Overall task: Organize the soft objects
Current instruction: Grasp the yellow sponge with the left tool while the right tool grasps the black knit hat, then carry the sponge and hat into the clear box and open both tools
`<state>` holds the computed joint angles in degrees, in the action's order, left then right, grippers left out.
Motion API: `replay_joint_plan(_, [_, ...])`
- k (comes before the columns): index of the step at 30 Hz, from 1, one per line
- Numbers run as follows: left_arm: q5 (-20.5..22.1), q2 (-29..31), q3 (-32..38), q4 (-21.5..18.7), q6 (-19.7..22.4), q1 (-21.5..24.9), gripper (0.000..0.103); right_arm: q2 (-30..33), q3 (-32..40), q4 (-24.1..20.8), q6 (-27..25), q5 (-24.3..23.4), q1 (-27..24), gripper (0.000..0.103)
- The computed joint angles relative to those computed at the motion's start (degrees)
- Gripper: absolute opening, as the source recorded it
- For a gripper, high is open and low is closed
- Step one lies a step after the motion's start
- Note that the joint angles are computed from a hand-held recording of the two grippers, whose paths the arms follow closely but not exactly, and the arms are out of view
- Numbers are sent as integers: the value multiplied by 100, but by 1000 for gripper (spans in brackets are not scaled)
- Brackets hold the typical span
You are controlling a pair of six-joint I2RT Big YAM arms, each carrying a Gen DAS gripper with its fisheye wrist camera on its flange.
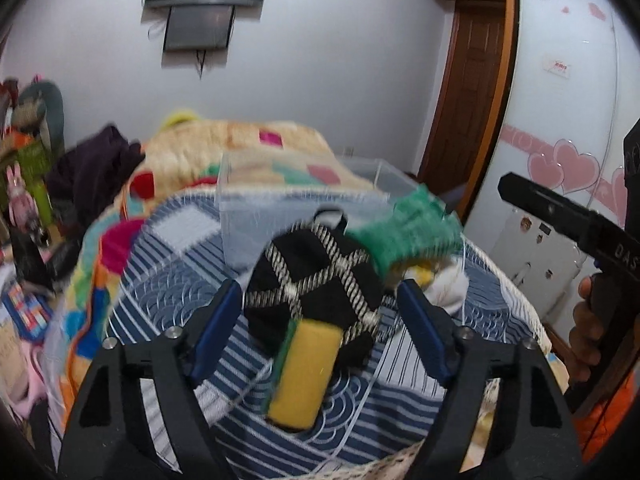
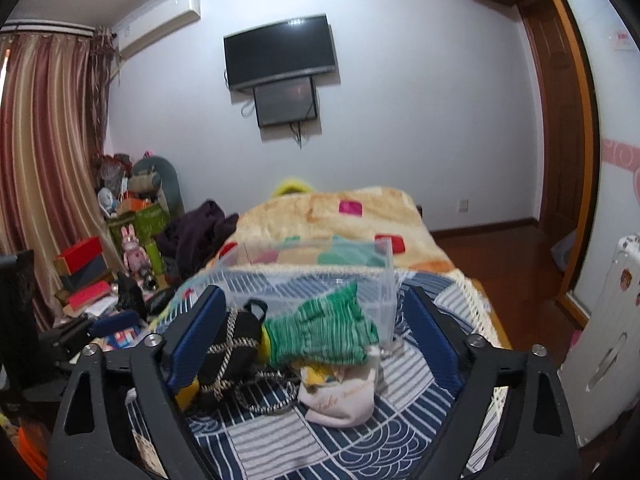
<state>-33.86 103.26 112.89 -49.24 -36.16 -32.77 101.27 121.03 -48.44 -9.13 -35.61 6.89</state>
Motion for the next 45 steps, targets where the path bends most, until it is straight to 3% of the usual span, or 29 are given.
replay_joint_plan(6, [262, -2, -168, -169, -134, -7, 65, 254, 303, -543, -227, 18, 23, 72])
replay_joint_plan(12, [467, 72, -200, -239, -104, 0, 33, 456, 537, -1133, -535, -190, 95, 61])
replay_joint_plan(19, [284, -130, -427, -13, -85, -20, 31, 619, 692, -1833, -1050, -214, 349, 49])
replay_joint_plan(24, [114, -227, -492, -24, -147, -13, 30, 791, 873, -2302, -1338, -232, 467, 48])
replay_joint_plan(27, [56, -271, -547, -35, -196, 2, 30, 939, 1020, -2624, -1478, -273, 525, 38])
replay_joint_plan(29, [50, -299, -583, -32, -242, 10, 30, 971, 1008, -2701, -1525, -220, 559, 23])
replay_joint_plan(35, [-88, -370, -614, -20, -256, 3, 30, 765, 747, -2365, -1452, -347, 513, 11])
replay_joint_plan(45, [-544, -447, -448, 54, 32, 9, 30, 296, 285, -1277, -962, -580, 447, 9])
